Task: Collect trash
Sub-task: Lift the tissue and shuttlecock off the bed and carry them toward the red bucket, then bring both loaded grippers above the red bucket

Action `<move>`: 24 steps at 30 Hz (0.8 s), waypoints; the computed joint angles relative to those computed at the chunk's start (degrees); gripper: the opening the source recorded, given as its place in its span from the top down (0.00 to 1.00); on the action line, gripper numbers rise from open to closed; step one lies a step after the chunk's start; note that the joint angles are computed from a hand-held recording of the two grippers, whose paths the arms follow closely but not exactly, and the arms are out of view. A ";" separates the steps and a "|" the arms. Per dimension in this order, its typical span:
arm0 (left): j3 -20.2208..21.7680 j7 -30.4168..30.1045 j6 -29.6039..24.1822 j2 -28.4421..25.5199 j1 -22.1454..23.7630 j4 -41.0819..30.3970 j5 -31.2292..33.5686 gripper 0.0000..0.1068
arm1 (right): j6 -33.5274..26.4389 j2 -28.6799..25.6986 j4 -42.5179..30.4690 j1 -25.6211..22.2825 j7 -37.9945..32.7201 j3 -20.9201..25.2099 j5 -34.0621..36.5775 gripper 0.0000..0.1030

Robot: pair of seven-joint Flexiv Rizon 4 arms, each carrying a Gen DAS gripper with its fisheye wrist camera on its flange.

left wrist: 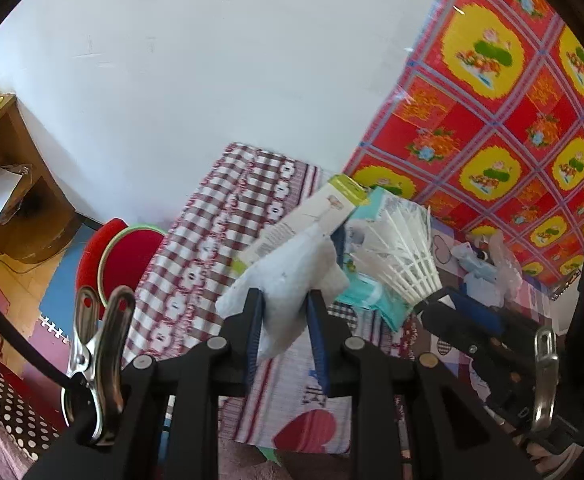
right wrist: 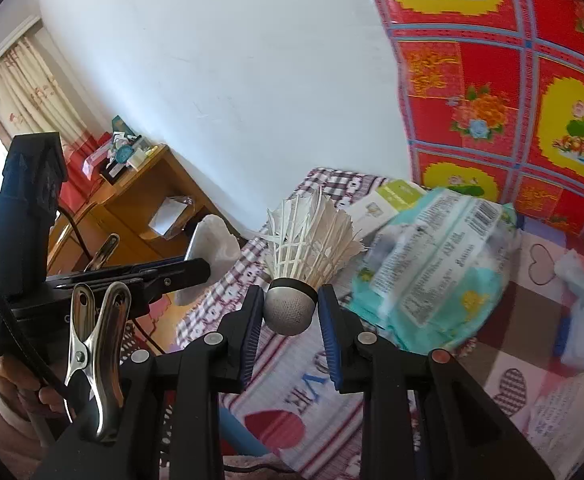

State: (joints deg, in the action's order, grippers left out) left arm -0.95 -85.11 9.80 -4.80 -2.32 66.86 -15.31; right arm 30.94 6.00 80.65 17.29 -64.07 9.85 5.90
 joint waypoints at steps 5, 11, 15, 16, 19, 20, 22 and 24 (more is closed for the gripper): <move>1.10 1.97 -0.38 -0.48 2.00 -0.68 -0.78 0.78 | 0.14 -2.80 -2.48 1.53 1.66 0.93 -2.33 0.72; 2.24 3.47 -0.78 -0.90 4.58 -0.69 -2.00 0.78 | -0.52 -6.31 -6.02 3.30 2.84 1.43 -4.44 0.72; 2.91 3.94 -0.80 -1.11 6.27 -0.54 -2.69 0.78 | -1.18 -8.78 -8.85 4.58 2.82 1.66 -5.71 0.72; 3.07 4.08 -0.75 -1.11 6.67 -0.41 -2.89 0.78 | -1.43 -9.38 -9.56 4.88 2.74 1.69 -5.97 0.72; 3.58 4.34 -0.57 -1.44 7.97 -0.30 -3.28 0.78 | -2.01 -11.20 -11.63 5.74 2.36 1.78 -6.41 0.72; 3.63 4.41 -0.46 -1.53 8.24 -0.29 -3.23 0.78 | -2.30 -12.05 -12.59 6.14 2.33 1.82 -6.58 0.72; 3.89 4.60 -0.03 -1.78 8.86 -0.27 -2.69 0.78 | -2.79 -13.24 -14.04 6.69 2.12 1.86 -6.64 0.72; 4.19 4.71 0.50 -2.13 9.52 -0.15 -2.14 0.78 | -3.22 -14.85 -15.94 7.47 1.49 1.90 -7.02 0.72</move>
State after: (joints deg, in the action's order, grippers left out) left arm 3.24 -80.40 10.29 -6.93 7.20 66.71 -17.44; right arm 27.72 -8.85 64.71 24.76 -62.58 11.75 -1.12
